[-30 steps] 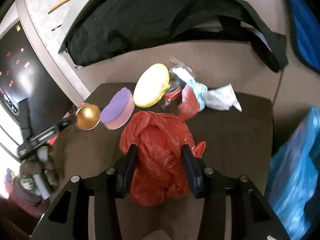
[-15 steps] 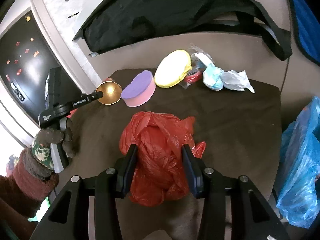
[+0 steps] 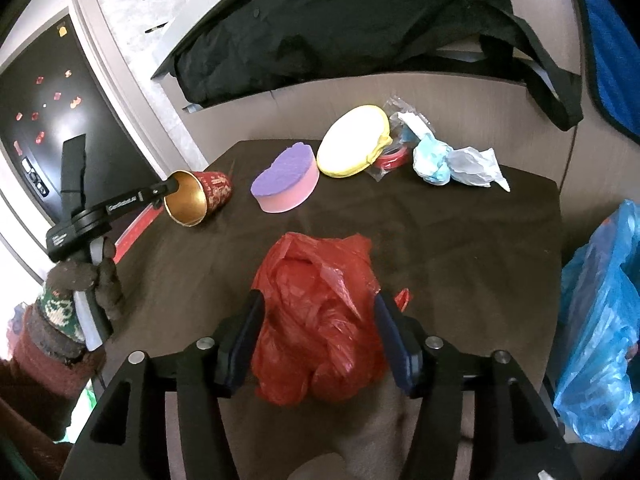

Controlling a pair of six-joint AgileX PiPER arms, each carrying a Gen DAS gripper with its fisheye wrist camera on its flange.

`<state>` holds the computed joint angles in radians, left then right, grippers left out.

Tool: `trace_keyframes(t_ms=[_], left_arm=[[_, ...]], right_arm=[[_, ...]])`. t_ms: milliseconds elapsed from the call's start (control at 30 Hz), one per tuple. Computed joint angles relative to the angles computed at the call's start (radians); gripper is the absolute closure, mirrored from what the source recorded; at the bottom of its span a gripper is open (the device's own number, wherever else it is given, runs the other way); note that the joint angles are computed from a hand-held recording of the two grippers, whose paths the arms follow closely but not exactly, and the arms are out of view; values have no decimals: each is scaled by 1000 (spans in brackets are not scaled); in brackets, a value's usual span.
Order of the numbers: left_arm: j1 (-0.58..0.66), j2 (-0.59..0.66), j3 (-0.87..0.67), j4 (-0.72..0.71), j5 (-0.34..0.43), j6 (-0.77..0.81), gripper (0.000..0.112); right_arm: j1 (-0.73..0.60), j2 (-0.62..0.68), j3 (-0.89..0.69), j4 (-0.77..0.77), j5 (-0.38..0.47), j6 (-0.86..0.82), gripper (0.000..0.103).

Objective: Collect trash
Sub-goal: 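Grasp the blue and white tissue with the right tool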

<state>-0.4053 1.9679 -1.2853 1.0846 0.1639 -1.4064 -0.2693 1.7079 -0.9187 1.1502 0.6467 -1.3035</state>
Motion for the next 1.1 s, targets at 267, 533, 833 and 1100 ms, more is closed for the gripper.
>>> trace_keyframes(t_ms=[267,533,833,1100], left_arm=[[-11,34,-27,-149,5,163,101],[12,97,-97,-343,17,356,99],[35,140,-152,-567,2,580,86],[26,151,-181,-405,-7,407,100]], right_arm=[[28,-12,-46,78,-200,-88,39],[105,322,-489,-335,-281,291,39],[170,576,-850,-800,-139,711,62],[67,359,-597,-393,-74,410,68]])
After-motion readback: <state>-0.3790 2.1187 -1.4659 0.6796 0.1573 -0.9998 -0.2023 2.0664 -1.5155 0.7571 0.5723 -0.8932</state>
